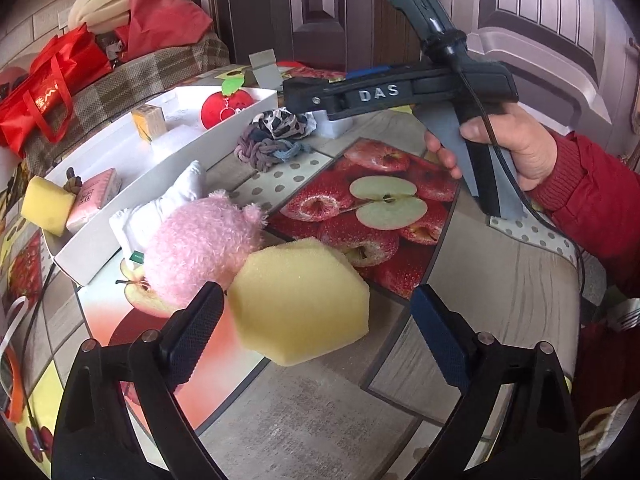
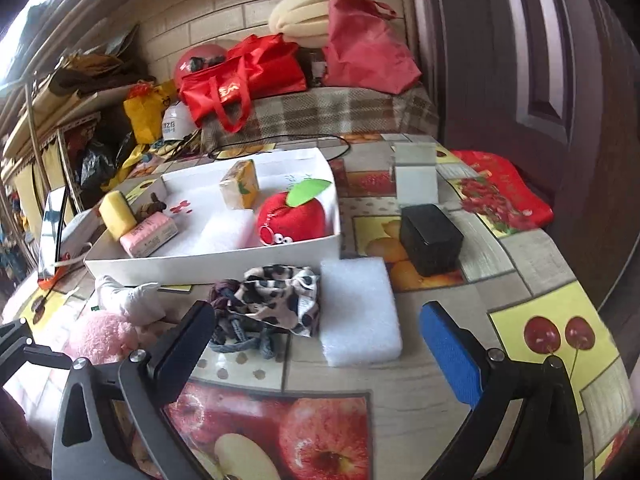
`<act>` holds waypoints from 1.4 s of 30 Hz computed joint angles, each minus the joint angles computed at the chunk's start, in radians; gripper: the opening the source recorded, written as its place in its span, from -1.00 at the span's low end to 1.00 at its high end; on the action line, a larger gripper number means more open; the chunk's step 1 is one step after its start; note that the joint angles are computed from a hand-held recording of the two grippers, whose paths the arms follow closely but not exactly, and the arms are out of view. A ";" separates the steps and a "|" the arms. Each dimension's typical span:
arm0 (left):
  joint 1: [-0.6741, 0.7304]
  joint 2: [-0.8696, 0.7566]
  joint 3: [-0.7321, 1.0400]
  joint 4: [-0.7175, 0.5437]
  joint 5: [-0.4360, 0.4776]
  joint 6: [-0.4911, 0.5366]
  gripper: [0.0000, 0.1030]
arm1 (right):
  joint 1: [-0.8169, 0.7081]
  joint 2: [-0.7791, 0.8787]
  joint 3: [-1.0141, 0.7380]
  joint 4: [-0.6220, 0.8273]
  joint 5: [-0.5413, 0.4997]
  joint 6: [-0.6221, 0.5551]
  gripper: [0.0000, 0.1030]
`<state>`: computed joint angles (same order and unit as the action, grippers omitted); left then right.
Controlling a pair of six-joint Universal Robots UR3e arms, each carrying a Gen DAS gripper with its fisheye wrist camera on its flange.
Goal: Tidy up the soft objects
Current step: 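Grasp the yellow hexagonal sponge with the left tool while the right grasps the patterned scrunchie, then carry the hexagonal sponge and scrunchie over the white tray with both tools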
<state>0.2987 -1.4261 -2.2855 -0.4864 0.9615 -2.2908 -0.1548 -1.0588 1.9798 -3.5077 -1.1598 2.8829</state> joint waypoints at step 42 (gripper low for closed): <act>0.307 -0.120 -0.256 0.981 -0.028 -0.592 0.13 | 0.062 0.056 0.157 -0.508 -0.046 0.078 -0.30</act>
<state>0.6056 -1.5462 -2.5419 0.4942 0.9331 -2.8829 -0.0932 -1.0030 2.1365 -4.0162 -1.2059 2.9605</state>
